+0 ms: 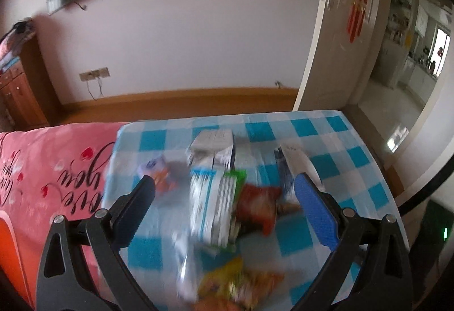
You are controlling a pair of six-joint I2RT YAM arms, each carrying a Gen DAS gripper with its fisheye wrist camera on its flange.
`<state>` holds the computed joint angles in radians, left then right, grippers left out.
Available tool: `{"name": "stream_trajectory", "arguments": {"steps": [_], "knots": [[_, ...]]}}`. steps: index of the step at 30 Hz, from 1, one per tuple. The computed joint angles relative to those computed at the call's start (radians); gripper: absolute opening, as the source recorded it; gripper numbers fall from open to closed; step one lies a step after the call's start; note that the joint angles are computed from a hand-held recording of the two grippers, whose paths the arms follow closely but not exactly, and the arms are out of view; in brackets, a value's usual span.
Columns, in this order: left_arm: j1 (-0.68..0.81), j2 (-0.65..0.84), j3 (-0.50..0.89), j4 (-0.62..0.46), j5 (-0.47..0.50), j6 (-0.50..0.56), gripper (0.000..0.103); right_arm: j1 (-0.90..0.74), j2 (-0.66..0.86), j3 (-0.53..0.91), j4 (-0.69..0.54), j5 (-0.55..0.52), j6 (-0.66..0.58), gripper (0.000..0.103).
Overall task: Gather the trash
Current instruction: 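Reach the left gripper to the white milk carton and grasp it, then lift the white milk carton off the table with the left gripper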
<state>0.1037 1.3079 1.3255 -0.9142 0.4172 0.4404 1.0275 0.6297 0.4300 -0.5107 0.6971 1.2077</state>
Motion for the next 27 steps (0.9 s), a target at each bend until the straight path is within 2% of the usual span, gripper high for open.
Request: {"name": "stream_trajectory", "arguments": {"steps": [4, 8, 11, 17, 18, 19, 21, 27], "knots": [[-0.131, 0.223, 0.19, -0.047, -0.118, -0.064, 0.099, -0.071, -0.087, -0.038, -0.001, -0.065, -0.02, 0.096], [-0.208, 0.374, 0.324, -0.079, -0.235, -0.066, 0.099, -0.132, -0.148, -0.066, 0.005, -0.127, -0.05, 0.096], [-0.23, 0.463, 0.408, -0.116, -0.287, -0.06, 0.099, -0.151, -0.175, -0.073, 0.0, -0.149, -0.057, 0.096], [-0.239, 0.572, 0.477, -0.141, -0.337, -0.064, 0.097, -0.184, -0.231, -0.088, -0.019, -0.182, -0.06, 0.096], [-0.234, 0.581, 0.481, -0.143, -0.335, -0.068, 0.094, -0.188, -0.237, -0.09, -0.021, -0.187, -0.059, 0.096], [-0.229, 0.592, 0.484, -0.146, -0.334, -0.075, 0.081, -0.198, -0.246, -0.093, -0.025, -0.197, -0.057, 0.096], [-0.222, 0.618, 0.497, -0.165, -0.327, -0.098, 0.066, -0.213, -0.253, -0.096, -0.029, -0.212, -0.054, 0.096], [-0.197, 0.544, 0.358, -0.085, -0.279, -0.12, 0.064, -0.22, -0.264, -0.1, -0.033, -0.218, -0.056, 0.096]]}}
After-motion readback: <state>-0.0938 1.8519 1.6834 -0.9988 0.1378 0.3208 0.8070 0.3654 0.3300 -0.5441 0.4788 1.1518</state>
